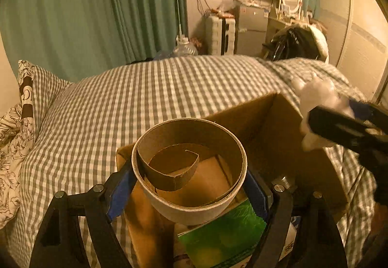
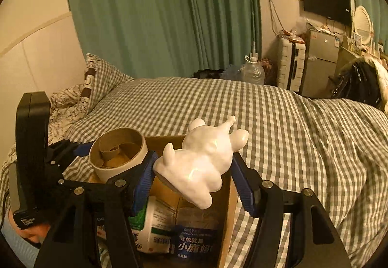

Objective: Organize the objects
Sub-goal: 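Lower the rabbit and tape roll into the cardboard box and release both, then reach the right gripper toward the teal blister pack and grey clip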

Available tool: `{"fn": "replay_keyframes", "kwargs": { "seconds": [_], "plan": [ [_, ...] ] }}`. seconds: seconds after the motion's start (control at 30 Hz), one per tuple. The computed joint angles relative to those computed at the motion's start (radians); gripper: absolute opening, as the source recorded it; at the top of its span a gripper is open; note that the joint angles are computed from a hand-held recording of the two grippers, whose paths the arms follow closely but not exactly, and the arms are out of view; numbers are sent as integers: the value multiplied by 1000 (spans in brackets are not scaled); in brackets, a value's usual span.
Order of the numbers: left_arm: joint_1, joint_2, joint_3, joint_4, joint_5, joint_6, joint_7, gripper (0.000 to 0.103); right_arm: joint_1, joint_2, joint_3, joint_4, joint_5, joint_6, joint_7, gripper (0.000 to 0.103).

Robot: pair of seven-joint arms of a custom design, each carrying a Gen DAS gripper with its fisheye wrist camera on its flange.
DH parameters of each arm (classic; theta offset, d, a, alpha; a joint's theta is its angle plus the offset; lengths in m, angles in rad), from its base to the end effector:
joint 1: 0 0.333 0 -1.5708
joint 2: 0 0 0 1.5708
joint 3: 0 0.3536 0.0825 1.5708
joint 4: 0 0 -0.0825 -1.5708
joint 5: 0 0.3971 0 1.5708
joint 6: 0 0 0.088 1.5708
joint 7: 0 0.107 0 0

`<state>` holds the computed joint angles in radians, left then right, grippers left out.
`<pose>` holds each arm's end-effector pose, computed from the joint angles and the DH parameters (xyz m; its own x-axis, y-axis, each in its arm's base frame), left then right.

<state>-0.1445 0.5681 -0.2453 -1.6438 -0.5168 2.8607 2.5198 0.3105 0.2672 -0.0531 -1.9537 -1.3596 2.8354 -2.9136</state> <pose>0.7224 -0.2294 0.3838 -0.7004 -0.7106 -0.0662 -0.4930 0.5488 -0.6751 0.6129 0.2159 0.4079 -0.2478 -0.9584 -0.1413 -0.5817 0.2639 -0.7694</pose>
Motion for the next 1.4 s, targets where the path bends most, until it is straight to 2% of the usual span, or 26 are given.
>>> {"fn": "replay_keyframes", "kwargs": {
  "seconds": [0.03, 0.07, 0.13, 0.2, 0.27, 0.3, 0.37, 0.5, 0.67, 0.8, 0.93, 1.03, 1.1, 1.2, 1.3, 1.4],
  "plan": [
    [7, -9, -8, -16, -11, 15, 21, 89, 4, -2, -2, -2, -11, -6, 15, 77],
    [21, -19, -26, -34, -27, 37, 42, 94, 11, -10, -9, -8, -51, -16, 55, 84],
    [72, -43, -84, -70, -82, 65, 110, 98, 26, -41, -3, -27, -110, -71, 111, 84],
    [123, -82, -128, -101, -143, 46, 177, 98, 39, -83, 23, -51, -123, -143, 100, 85],
    [155, -128, -144, -129, -209, 24, 232, 99, 58, -129, 55, -74, -123, -239, 85, 90],
    [157, -147, -140, -137, -232, 15, 249, 101, 63, -147, 71, -83, -118, -270, 78, 90],
    [209, -210, -165, -178, -330, -6, 350, 102, 76, -189, 104, -103, -98, -321, 66, 91],
    [262, -322, -152, -257, -470, -38, 508, 103, 101, -239, 161, -121, -55, -370, 21, 92],
    [300, -431, -71, -369, -617, -76, 649, 103, 160, -241, 223, -123, -13, -427, -11, 96],
    [282, -453, -2, -451, -667, -28, 709, 103, 199, -186, 232, -109, 15, -406, 14, 97],
    [254, -449, 53, -517, -739, 21, 819, 103, 223, -90, 211, -82, 3, -305, 83, 97],
    [233, -436, 81, -548, -782, 60, 894, 103, 248, 11, 191, -31, 25, -265, 49, 97],
    [223, -401, 84, -539, -830, 118, 934, 103, 267, 77, 176, 9, 50, -237, -1, 97],
    [219, -361, 82, -515, -819, 173, 924, 103, 272, 174, 156, 75, 104, -159, -93, 97],
    [219, -333, 85, -498, -747, 192, 840, 103, 263, 269, 141, 149, 166, -73, -184, 97],
    [229, -312, 76, -483, -682, 203, 761, 103, 263, 327, 133, 204, 242, -52, -271, 97]
  ]
}}
